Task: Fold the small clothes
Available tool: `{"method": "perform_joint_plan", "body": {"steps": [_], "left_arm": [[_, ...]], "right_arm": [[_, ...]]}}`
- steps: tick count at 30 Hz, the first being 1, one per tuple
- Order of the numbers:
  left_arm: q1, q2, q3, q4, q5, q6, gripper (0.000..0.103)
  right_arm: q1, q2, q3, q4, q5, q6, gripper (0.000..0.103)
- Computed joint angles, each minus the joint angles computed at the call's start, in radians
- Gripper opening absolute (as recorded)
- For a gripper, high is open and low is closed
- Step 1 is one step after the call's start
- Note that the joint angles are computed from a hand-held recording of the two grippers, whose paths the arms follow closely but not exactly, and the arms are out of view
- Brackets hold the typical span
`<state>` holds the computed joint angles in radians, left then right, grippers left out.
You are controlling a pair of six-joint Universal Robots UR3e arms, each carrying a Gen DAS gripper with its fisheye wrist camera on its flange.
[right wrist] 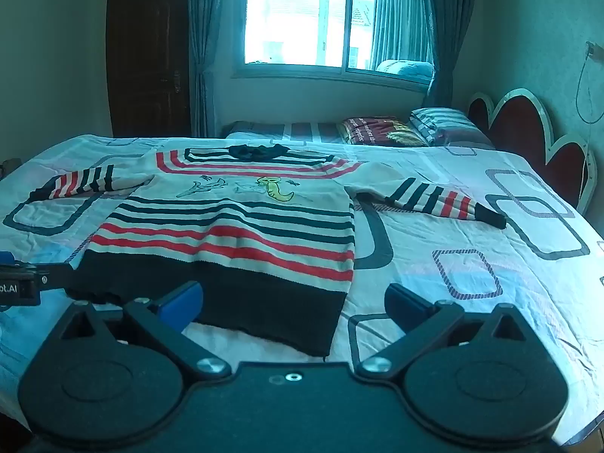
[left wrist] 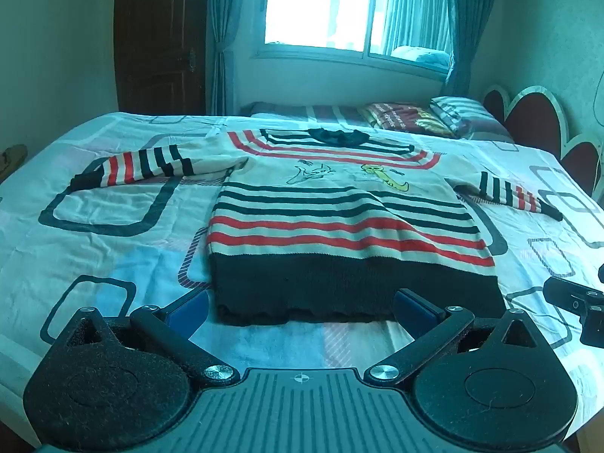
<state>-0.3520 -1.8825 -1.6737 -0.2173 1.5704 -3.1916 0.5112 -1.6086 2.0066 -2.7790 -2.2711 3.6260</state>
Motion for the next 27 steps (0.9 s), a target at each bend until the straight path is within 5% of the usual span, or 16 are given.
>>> {"method": "perform_joint_plan", "body": {"steps": [27], "left_arm": [[-0.008, 0.011, 0.003, -0.012, 0.02, 0.015, 0.103]], "right_arm": [[0.003, 0.0, -0.003, 0.0, 0.001, 0.014, 0.102]]}}
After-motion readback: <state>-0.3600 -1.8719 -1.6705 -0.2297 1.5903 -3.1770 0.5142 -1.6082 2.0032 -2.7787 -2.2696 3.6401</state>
